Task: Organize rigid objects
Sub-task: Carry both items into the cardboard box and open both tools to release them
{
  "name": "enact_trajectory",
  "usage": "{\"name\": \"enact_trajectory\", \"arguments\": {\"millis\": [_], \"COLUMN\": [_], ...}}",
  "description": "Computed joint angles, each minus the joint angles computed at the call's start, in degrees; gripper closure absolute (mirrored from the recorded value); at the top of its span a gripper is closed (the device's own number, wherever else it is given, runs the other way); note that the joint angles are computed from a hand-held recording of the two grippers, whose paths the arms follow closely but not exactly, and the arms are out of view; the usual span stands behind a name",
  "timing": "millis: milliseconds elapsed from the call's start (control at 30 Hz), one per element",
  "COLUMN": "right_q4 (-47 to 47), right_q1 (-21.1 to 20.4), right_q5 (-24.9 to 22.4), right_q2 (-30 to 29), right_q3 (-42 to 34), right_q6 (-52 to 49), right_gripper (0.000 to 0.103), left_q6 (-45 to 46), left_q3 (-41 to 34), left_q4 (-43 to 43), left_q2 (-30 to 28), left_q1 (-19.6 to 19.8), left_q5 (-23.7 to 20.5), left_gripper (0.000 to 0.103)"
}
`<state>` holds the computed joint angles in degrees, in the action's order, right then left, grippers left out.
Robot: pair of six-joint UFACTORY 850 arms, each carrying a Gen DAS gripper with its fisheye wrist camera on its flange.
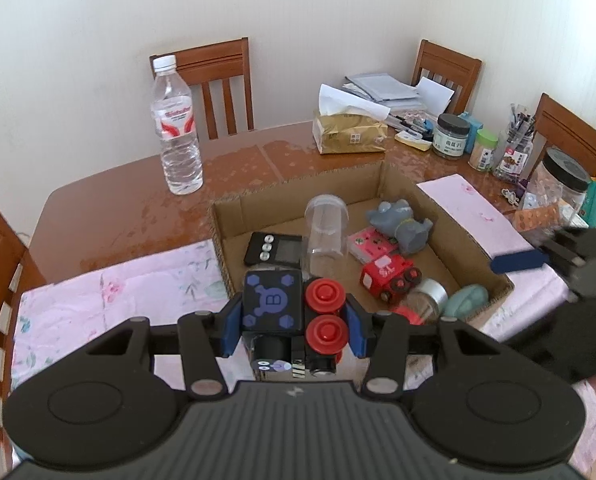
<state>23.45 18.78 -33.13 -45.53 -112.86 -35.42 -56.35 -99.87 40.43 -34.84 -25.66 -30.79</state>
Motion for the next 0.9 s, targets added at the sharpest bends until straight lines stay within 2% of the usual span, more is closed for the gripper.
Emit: {"name": "enact_trajectory", "arguments": {"millis": [267, 300, 333, 367, 433, 500, 567, 733, 800, 900], "right_q4": [2.2, 1.9, 1.6, 1.3, 0.9, 0.7, 0.0, -5.2, -8.3, -13.1], "right_q1": [-0.6, -0.6, -0.6, -0.6, -0.6, -0.6, -0.6, -0.1, 0.2, 0.6], "right_q5": [1.1, 1.4, 1.5, 1.6, 1.6, 1.6, 1.4, 0.5, 0.2, -1.1], "right_q2": [3.4, 3.7, 3.9, 4.0, 4.1, 4.3, 4.3, 3.7, 3.6, 3.2], "right_q3": [4.3, 4.8, 4.9, 5.1, 5.1, 5.1, 4.9, 3.1, 2.6, 1.4], "right_q6": [-0.1, 0.3, 0.6, 1.2, 2.4, 3.1, 4.2, 10.4, 14.0, 19.7], "right_gripper": [0.000, 0.000, 0.000, 0.000, 0.000, 0.000, 0.000, 0.000, 0.000, 0.000], "left_q6": [5.6, 5.4, 5.2, 3.7, -1.2, -7.2, -11.8, -16.1, -16.5, -15.5], "left_q3": [-9.7, -10.4, -10.9, -10.6, -9.3, -7.4, -5.3, -2.7, -1.1, -0.7], "left_q4": [-4.4, -4.2, -4.0, -2.6, 2.3, 8.2, 12.9, 15.9, 15.0, 11.1], "left_q2": [-8.1, -8.7, -9.1, -9.1, -8.4, -7.2, -5.8, -3.4, -1.9, -0.8], "left_q1": [1.7, 1.7, 1.8, 1.7, 1.4, 0.8, 0.4, -0.6, -1.2, -2.5], "left_q5": [-1.4, -1.5, -1.5, -1.3, -0.9, -0.6, -0.3, -2.9, -3.5, -7.0], "left_gripper": [0.054, 0.047, 0.033, 0.027, 0.007, 0.000, 0.000, 0.001, 0.001, 0.001]}}
